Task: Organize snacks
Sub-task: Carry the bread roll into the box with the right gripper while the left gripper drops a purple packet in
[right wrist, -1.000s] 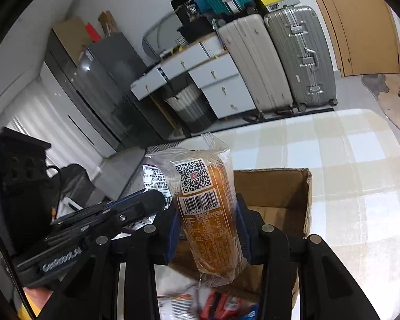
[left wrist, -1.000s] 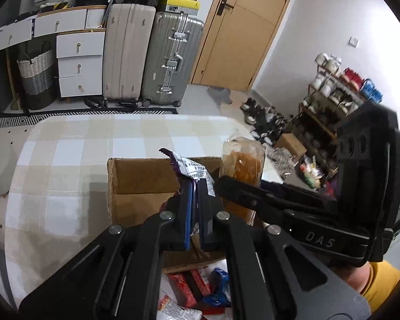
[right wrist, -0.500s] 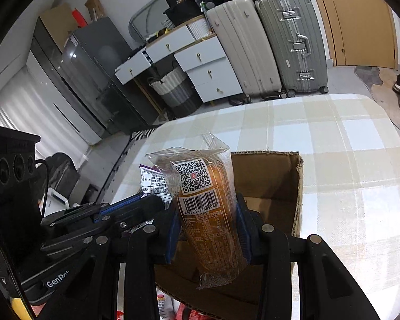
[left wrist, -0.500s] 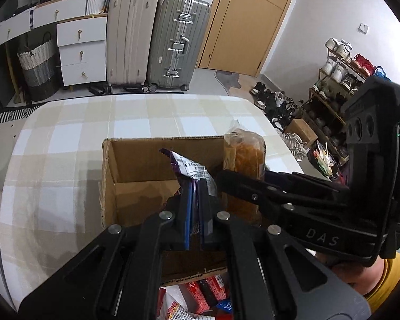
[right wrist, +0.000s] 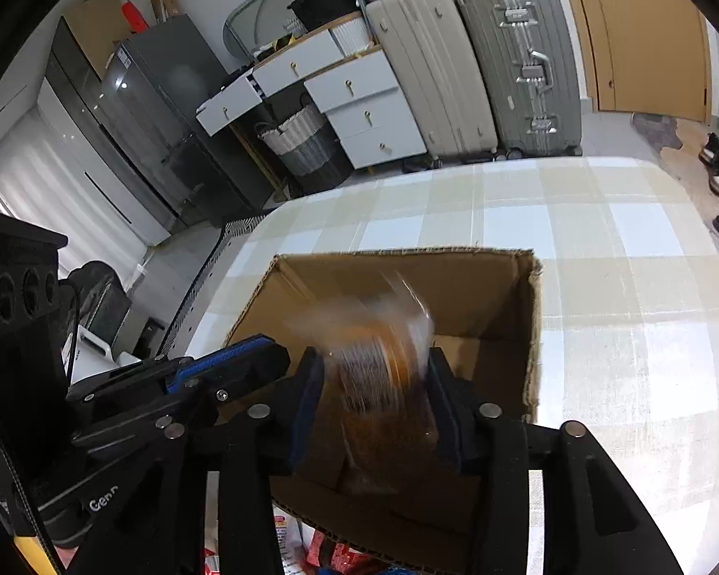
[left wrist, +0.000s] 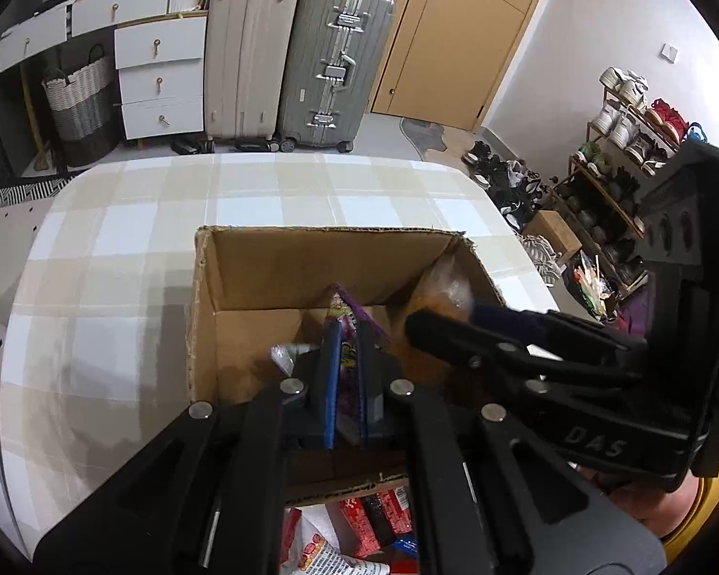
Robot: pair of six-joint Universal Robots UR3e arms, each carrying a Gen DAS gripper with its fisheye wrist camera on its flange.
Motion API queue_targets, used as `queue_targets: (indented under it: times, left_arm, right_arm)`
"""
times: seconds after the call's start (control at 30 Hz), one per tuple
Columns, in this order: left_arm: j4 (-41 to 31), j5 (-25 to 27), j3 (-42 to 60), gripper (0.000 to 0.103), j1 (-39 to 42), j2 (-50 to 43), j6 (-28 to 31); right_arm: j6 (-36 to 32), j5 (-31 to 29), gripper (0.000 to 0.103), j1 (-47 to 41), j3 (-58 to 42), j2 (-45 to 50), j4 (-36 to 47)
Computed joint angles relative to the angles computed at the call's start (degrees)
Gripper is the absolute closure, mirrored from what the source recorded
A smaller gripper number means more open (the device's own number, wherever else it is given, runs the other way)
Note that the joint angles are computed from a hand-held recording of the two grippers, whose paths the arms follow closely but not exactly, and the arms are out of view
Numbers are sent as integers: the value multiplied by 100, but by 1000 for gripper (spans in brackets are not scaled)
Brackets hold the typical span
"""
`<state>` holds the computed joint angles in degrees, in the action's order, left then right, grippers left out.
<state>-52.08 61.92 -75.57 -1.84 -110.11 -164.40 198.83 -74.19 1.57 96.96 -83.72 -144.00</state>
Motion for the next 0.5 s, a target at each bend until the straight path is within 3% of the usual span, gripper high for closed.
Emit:
queue_targets:
  times: [0.07, 0.13, 0.27, 0.43, 0.5]
  left_arm:
    - [-6, 65, -65, 98, 18, 75, 35]
    - [-45, 32, -177, 86, 86, 209, 75]
    - [21, -37, -503, 64, 265, 602, 16]
    - [177, -43, -1138, 23, 533, 1429, 32]
    - [324, -41, -1503, 23, 643, 1906, 33]
  right_arm:
    - [38, -70, 46, 27, 78, -95, -147]
    - [60, -175, 39, 54, 51, -157, -159]
    - [70, -262, 38, 86, 34, -371, -56]
    - [197, -327, 38, 50, 231, -886, 82]
    - [229, -348, 38, 53, 257, -1148, 285]
